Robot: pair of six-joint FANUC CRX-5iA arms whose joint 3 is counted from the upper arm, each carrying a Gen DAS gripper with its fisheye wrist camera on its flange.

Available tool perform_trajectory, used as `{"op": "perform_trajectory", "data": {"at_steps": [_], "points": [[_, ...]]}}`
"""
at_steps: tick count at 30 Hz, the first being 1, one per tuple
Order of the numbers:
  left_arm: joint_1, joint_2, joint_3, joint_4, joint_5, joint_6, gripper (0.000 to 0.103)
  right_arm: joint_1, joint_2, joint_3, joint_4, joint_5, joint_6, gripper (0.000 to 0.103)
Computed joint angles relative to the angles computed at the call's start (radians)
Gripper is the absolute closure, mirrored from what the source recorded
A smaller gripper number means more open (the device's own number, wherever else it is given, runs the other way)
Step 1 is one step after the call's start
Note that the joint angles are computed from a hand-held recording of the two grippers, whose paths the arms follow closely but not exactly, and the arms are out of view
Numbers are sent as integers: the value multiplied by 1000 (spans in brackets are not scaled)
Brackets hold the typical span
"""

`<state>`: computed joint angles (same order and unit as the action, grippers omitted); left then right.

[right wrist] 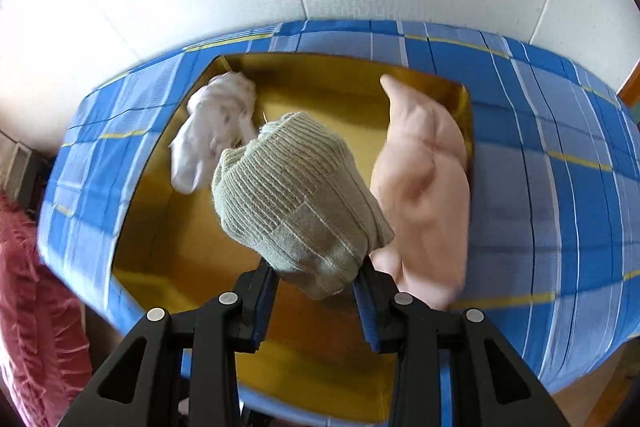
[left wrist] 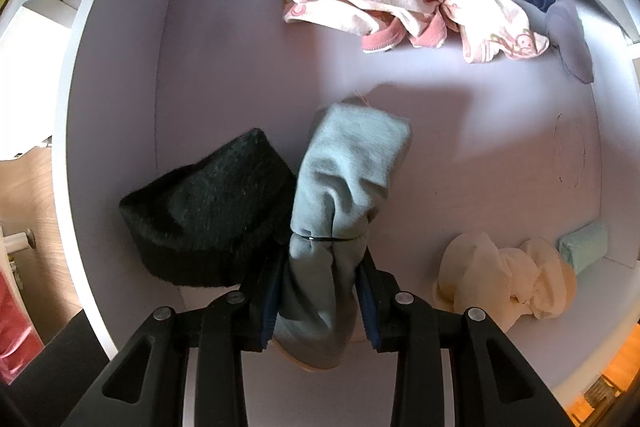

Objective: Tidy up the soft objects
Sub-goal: 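Lift the cream knit item with the right gripper and carry it over the gold box, then release the cream knit item into the gold box with the right gripper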

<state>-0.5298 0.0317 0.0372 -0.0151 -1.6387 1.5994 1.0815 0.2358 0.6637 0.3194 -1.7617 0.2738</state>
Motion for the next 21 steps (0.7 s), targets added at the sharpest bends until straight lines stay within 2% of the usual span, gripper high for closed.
{"op": "perform_trajectory", "data": {"at_steps": [4,11,16,19,21], "points": [[10,-6,-20,12,18,-2,69,-52,77,73,4,-41,67,67],[30,-18,-42,24,31,-15,69,-101,142,109,20,-76,116,66],[50,-29,-53,33,30,-27,69,-107,188,137,77,-110,181,62],[57,-26,-46,31,23,-34,69,-103,224,185,113,-163,229,60],[55,-22,-40,29,20,-34,69,-95,211,183,131,-155,229,60]]}}
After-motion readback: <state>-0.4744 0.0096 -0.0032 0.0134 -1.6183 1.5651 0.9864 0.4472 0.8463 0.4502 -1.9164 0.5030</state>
